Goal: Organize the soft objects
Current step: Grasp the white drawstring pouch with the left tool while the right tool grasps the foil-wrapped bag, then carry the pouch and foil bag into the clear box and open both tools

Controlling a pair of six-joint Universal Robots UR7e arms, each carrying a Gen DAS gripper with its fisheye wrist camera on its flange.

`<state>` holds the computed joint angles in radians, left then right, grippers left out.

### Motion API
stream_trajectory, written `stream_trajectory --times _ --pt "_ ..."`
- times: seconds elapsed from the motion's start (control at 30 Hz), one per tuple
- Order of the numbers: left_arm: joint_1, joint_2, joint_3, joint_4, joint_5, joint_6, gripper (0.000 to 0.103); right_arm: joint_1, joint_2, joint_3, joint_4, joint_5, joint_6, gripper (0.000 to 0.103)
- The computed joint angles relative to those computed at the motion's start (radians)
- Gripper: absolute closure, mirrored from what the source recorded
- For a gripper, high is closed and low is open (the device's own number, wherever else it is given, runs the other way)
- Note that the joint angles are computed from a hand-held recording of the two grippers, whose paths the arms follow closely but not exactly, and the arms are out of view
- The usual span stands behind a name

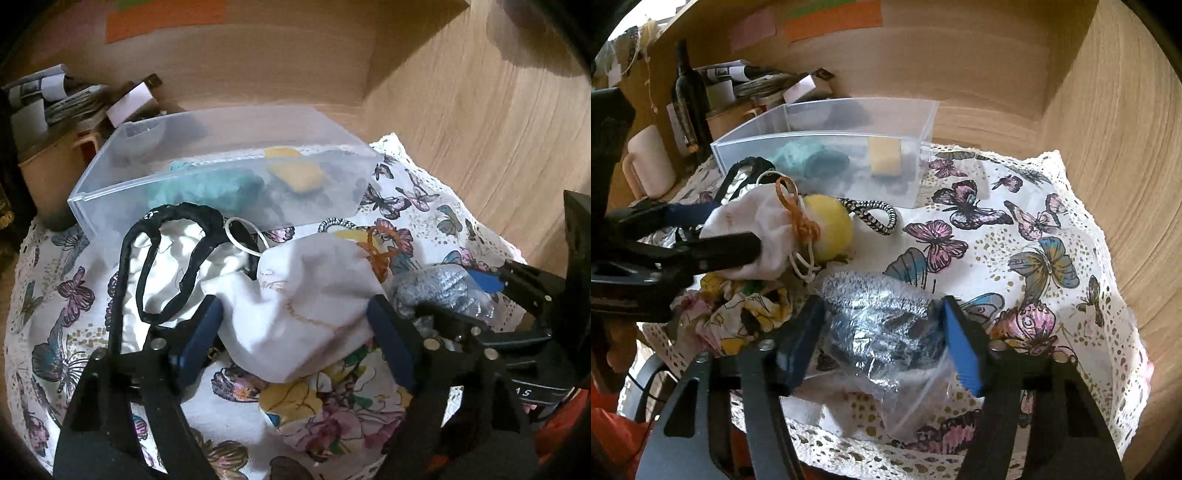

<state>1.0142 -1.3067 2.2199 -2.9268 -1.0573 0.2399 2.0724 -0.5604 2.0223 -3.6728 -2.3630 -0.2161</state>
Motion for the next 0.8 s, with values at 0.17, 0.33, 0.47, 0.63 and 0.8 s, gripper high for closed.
stream_trajectory --times 0.17,0.33,0.47,0.63,0.8 --pt "0.009 -0.008 -0.004 0.011 -0.028 0.015 0.064 0.001 -0.004 0.007 -0.021 0.010 -0.002 0.064" --pt "0.008 -0.031 0.000 0.022 -0.041 0.023 0.091 0.012 -0.006 0.006 -0.047 0.014 -0.008 0.066" --pt "0.005 -0.057 0.003 0.019 -0.054 0.021 0.092 0.029 -0.010 0.002 -0.074 0.012 -0.025 0.067" --pt "-0.008 -0.102 0.007 -0.010 -0.071 0.034 0.092 0.046 -0.016 -0.007 -0.118 0.011 -0.056 0.067" --pt "-0.021 -0.123 -0.006 -0.064 -0.073 0.052 0.092 0.057 -0.018 -0.032 -0.170 0.024 -0.102 0.067"
